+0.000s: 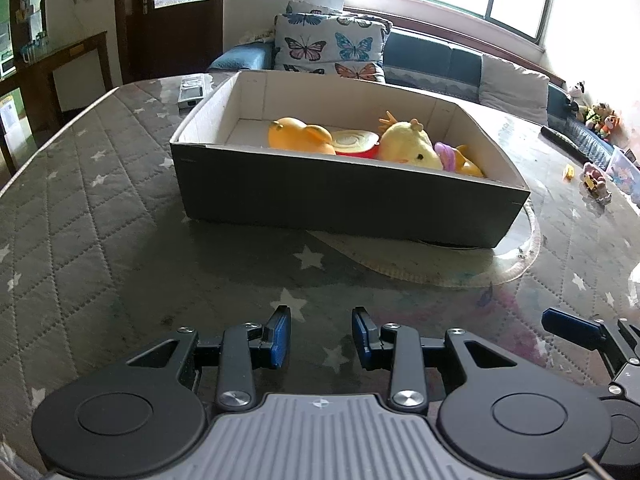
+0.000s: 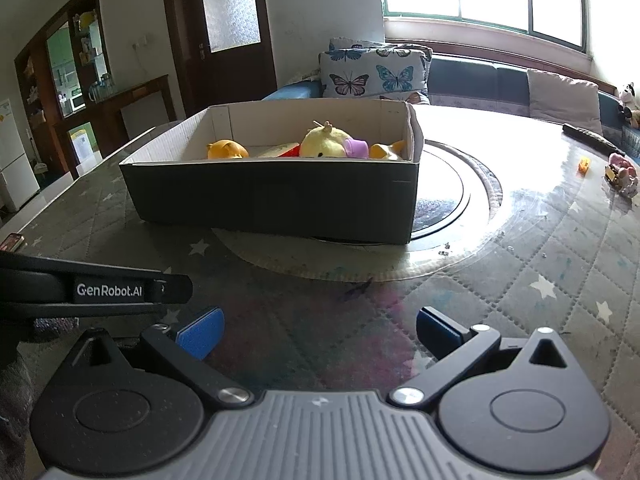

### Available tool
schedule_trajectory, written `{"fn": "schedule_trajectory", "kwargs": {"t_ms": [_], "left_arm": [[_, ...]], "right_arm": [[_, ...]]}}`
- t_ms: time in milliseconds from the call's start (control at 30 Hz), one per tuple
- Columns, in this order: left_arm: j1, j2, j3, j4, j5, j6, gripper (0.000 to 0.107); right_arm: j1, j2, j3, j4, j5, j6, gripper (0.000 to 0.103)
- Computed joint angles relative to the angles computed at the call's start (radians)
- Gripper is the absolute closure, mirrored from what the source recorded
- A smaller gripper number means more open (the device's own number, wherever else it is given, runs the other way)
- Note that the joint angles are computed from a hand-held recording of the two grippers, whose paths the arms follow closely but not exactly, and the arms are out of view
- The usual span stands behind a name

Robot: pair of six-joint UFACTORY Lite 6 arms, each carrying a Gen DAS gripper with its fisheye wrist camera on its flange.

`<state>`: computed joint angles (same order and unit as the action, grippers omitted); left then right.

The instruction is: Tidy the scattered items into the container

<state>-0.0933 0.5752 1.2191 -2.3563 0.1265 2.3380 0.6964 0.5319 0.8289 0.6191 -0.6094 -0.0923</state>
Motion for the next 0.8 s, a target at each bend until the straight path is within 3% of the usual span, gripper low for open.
{"fn": "schedule_trajectory", "kwargs": {"t_ms": [367, 800], "left_arm": [[0.003, 0.006, 0.013, -0.209, -0.014, 0.225, 0.071], [-0.006, 0.043, 0.075, -0.335, -0.046, 0.367, 0.071]], "right_arm": [[-0.004, 0.016, 0.024, 0.004, 0.021, -0.022, 0.0], [-0.029, 0.039, 0.061, -0.019, 0.051, -0.025, 0.0]]}}
